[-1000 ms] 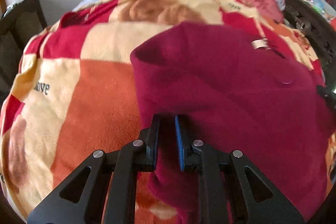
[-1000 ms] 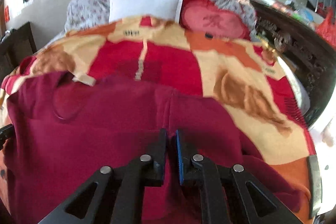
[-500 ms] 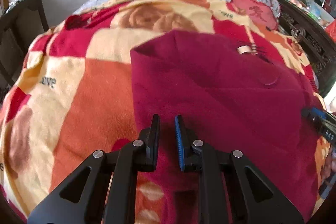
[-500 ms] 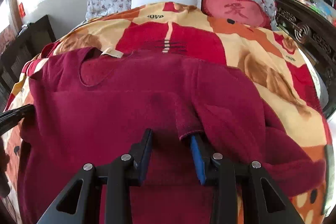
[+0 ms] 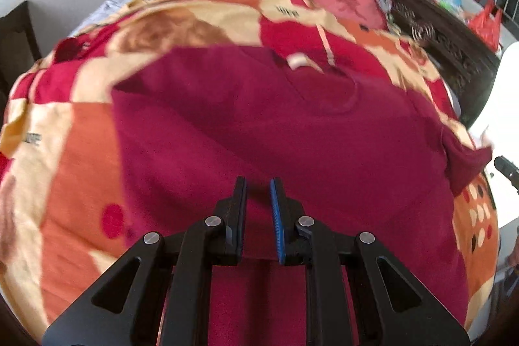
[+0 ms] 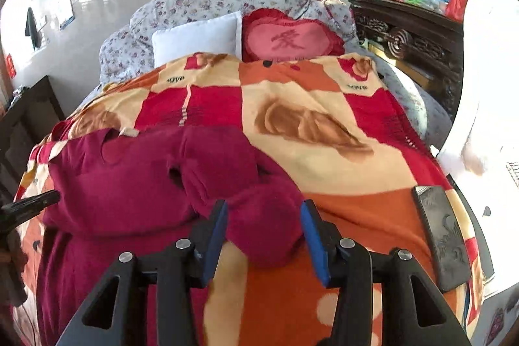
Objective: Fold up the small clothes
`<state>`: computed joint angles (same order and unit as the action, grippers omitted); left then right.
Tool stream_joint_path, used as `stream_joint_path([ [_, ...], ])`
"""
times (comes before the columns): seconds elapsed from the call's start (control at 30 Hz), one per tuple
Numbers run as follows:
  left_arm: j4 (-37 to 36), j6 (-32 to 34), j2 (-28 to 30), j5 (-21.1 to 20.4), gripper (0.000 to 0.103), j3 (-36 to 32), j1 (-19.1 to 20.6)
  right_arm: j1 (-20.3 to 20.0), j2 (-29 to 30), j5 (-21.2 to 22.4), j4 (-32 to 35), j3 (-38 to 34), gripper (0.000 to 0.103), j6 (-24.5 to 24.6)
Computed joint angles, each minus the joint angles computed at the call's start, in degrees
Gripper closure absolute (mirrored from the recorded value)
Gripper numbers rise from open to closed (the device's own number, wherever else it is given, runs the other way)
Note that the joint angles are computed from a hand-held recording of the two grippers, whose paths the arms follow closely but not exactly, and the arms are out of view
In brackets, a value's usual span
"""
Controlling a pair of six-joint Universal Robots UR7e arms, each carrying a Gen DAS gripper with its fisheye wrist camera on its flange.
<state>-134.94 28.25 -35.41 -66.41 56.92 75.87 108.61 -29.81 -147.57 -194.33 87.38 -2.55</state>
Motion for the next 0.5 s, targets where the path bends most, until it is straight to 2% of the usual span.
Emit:
stream_joint_path([
  [0.13,-0.6,0.02,-0.02,0.57,0.089,1.98,-0.53,0.57,2.44,3.57,-1.44,-3.36,0.059,-7.08],
  [0.2,-0.68,-0.09,-0.13,0.73,0.089,2.58,-0.78,0.28,5.29,3.69,1.62,-8.4,0.059,-11.19],
  [0.27,-0.84,-0.05,-0.42,0.83,0.089,3.07,-0.9,-0.65,7.16,3.08,6.18,-12.03,0.059,-12.11],
  [0.33,-0.64,0.2,-0.56,0.89,0.089,2.97,-0.91,-2.34,8.66,0.38,14.81,-15.58,0.059,-8.4],
  [0.37,-0.75,0.44,-0.69,0.97,0.089,2.92,-0.88,-2.84,8.57,0.12,15.88,-15.58,0.059,-7.12],
  [0.43,-1.33,1.16,-0.84,1.6,0.089,2.74,-0.68,-4.34,6.49,3.93,13.76,-12.49,0.07,-4.64],
  [0.5,-0.92,1.18,-0.45,2.24,0.089,1.71,-0.38,-5.15,3.55,7.38,10.42,-8.37,0.088,-2.1],
])
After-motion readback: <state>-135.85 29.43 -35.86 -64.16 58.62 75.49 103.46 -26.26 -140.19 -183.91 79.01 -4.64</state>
